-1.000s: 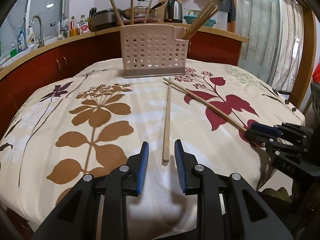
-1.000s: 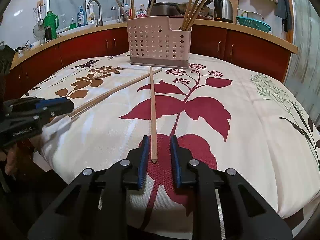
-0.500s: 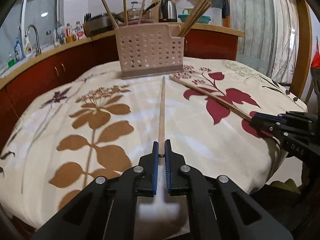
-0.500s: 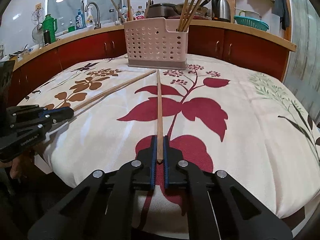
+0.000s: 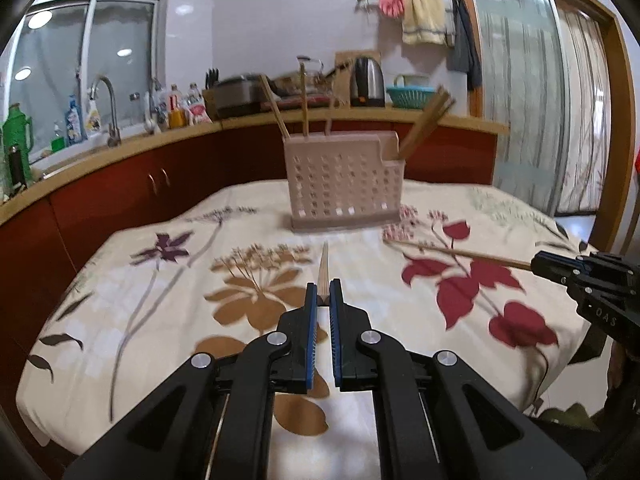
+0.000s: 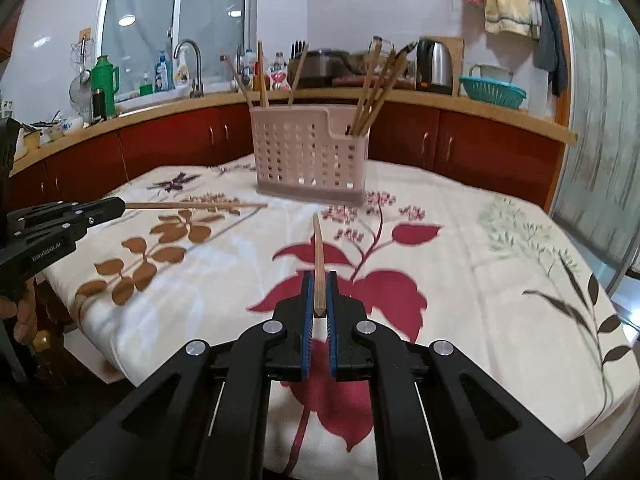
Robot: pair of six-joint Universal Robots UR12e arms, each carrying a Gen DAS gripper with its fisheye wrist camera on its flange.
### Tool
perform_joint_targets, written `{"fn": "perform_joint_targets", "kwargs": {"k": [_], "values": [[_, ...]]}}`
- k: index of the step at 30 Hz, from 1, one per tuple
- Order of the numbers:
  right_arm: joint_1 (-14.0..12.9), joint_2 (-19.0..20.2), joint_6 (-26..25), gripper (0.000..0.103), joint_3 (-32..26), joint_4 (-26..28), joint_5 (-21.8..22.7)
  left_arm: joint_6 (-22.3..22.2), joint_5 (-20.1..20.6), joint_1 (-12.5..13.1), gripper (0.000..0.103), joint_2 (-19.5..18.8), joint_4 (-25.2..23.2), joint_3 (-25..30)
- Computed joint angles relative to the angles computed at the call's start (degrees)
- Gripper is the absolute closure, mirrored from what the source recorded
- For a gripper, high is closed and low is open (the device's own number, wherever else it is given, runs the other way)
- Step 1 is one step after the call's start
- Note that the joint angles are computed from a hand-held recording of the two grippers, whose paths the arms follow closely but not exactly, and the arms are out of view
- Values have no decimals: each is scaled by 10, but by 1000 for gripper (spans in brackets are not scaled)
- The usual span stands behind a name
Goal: Organize utensils
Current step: 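Lift both held chopsticks and carry them up over the pink caddy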
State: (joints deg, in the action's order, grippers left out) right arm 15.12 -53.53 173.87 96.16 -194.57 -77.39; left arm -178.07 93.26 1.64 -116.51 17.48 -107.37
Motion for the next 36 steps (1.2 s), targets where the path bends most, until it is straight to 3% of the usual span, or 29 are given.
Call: {"fn": "perform_joint_targets", "kwargs": {"k": [8, 20, 36], "values": [[-1, -12, 13, 97, 0, -26, 5, -5, 10, 3, 96, 16, 32, -1], [-6, -26, 40, 97, -6, -44, 21, -34, 0, 10, 96, 40, 30, 1], [-5, -20, 35, 97, -63, 29, 25, -20, -2, 17, 96, 32, 20, 30]]}}
